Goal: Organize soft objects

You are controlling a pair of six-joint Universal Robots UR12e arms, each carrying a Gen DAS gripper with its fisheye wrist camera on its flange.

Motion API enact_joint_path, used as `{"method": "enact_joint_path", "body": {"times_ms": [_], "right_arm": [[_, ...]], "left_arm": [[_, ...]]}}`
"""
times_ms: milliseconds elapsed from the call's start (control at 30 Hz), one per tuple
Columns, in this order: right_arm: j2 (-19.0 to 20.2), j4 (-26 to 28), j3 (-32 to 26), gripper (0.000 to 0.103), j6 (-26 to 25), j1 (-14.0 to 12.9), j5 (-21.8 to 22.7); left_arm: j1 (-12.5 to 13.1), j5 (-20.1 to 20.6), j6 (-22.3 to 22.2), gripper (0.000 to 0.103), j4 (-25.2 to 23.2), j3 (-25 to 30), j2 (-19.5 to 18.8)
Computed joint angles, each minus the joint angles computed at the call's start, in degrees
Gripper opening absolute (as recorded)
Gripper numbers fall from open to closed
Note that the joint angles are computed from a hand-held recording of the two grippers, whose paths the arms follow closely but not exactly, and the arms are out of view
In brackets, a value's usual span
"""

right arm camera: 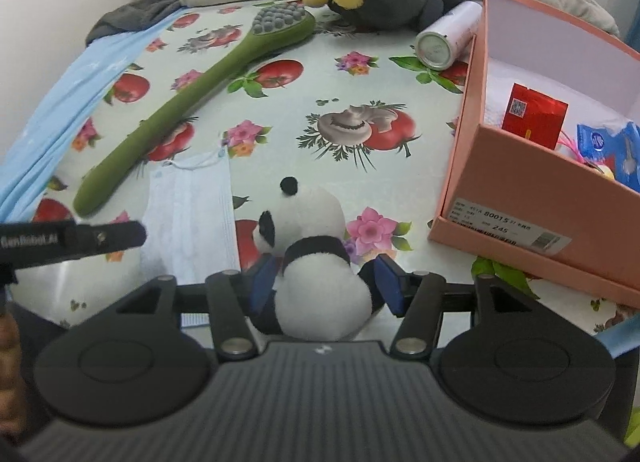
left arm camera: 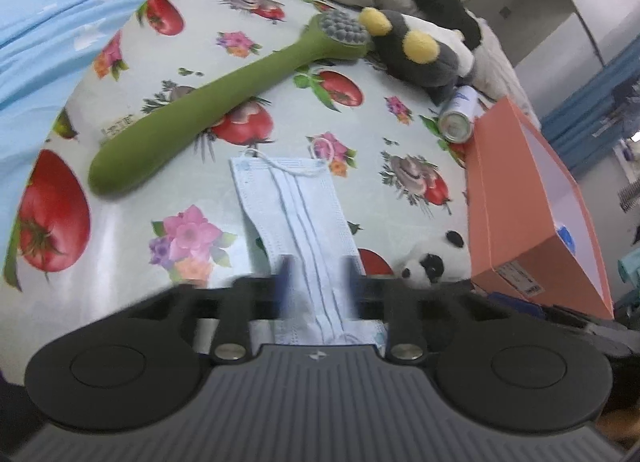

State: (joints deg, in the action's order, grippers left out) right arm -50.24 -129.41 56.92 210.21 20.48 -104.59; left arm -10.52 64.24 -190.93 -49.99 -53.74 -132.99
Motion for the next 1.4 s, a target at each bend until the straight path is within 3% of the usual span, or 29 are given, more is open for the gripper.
{"method": "enact_joint_path", "body": {"times_ms": [267, 433, 533, 633, 700, 833, 1033, 1200, 1400], "right_arm": [[-0.4, -4.5, 1.9, 0.057, -4.7, -0.8, 1.7], [0.4, -3.6, 1.0, 0.041, -6.4, -1.4, 5.1], [0.2, -3.9, 1.5, 0.04, -5.9, -1.5, 5.7], [-0.2, -4.3, 2.0, 0.038, -6.4, -1.1, 3.8], [-0.7, -4.8, 2.5, 0.038, -5.8, -1.0, 2.2], [-1.6, -5.2, 3.9, 0.038, -5.1, -1.0, -0.3], [-2.4, -5.0, 5.4, 0.038, -4.8, -1.2, -2.5], [-2.8, -5.3, 6.5, 0.038, -4.4, -1.4, -1.9], [-3.0, -5.9, 7.0, 0.038, -4.2, -1.5, -1.4]], "left_arm": [[-1.2, 3.8, -2.6, 0.079, 1.1, 0.5, 0.0], [-2.4, 6.0, -3.0, 0.08, 0.1, 1.8, -0.9], [-2.9, 6.9, -3.3, 0.08, -0.6, 2.6, -1.4], [-3.7, 9.6, -1.9, 0.08, -0.6, 3.2, -1.8], [-4.6, 13.7, 1.3, 0.08, -1.0, 4.1, -2.2], [-5.3, 16.1, 3.5, 0.08, -1.9, 4.8, -2.9], [-6.2, 19.1, 4.1, 0.09, -2.1, 5.5, -3.6], [-7.4, 24.4, 5.3, 0.09, -4.1, 7.3, -4.8], [-7.9, 27.0, 5.7, 0.09, -5.7, 8.4, -5.6]]}}
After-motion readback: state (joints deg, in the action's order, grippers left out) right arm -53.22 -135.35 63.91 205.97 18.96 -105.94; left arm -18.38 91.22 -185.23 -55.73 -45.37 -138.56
